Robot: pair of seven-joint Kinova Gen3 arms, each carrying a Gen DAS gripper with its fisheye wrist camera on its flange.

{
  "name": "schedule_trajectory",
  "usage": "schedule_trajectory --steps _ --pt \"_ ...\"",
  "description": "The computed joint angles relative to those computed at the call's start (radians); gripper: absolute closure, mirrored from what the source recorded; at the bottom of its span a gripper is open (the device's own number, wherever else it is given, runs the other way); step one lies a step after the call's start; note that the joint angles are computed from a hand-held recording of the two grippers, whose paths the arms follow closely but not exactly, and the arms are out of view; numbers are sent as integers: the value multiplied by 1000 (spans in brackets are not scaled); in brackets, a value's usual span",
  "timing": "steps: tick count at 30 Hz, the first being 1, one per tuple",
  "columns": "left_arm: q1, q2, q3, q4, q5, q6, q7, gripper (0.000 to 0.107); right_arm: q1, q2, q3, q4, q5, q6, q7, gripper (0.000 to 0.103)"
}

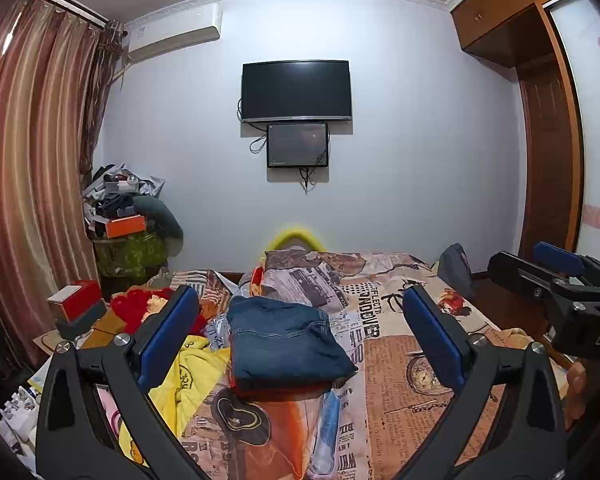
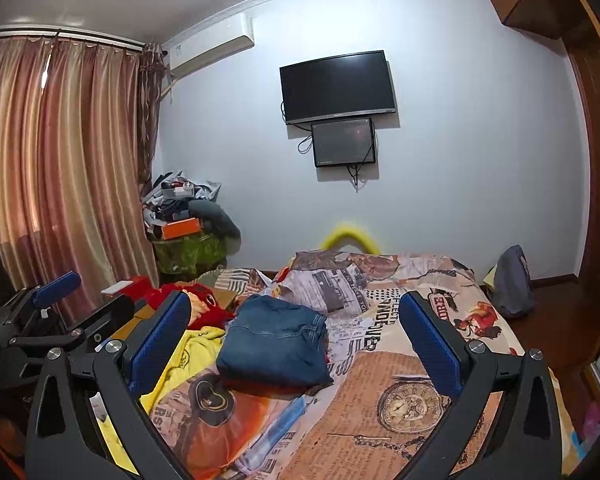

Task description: Fold large clothes

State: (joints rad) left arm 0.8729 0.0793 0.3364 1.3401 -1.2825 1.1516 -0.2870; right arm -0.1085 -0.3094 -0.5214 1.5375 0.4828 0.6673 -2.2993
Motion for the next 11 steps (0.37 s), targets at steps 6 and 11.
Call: schedule_trajectory --steps 6,11 --pt "-4 -9 3 7 3 -5 13 5 3 1 -7 -4 10 5 -9 0" --pt "-12 -11 9 3 20 -11 0 5 0 1 -6 -4 12 9 -9 0"
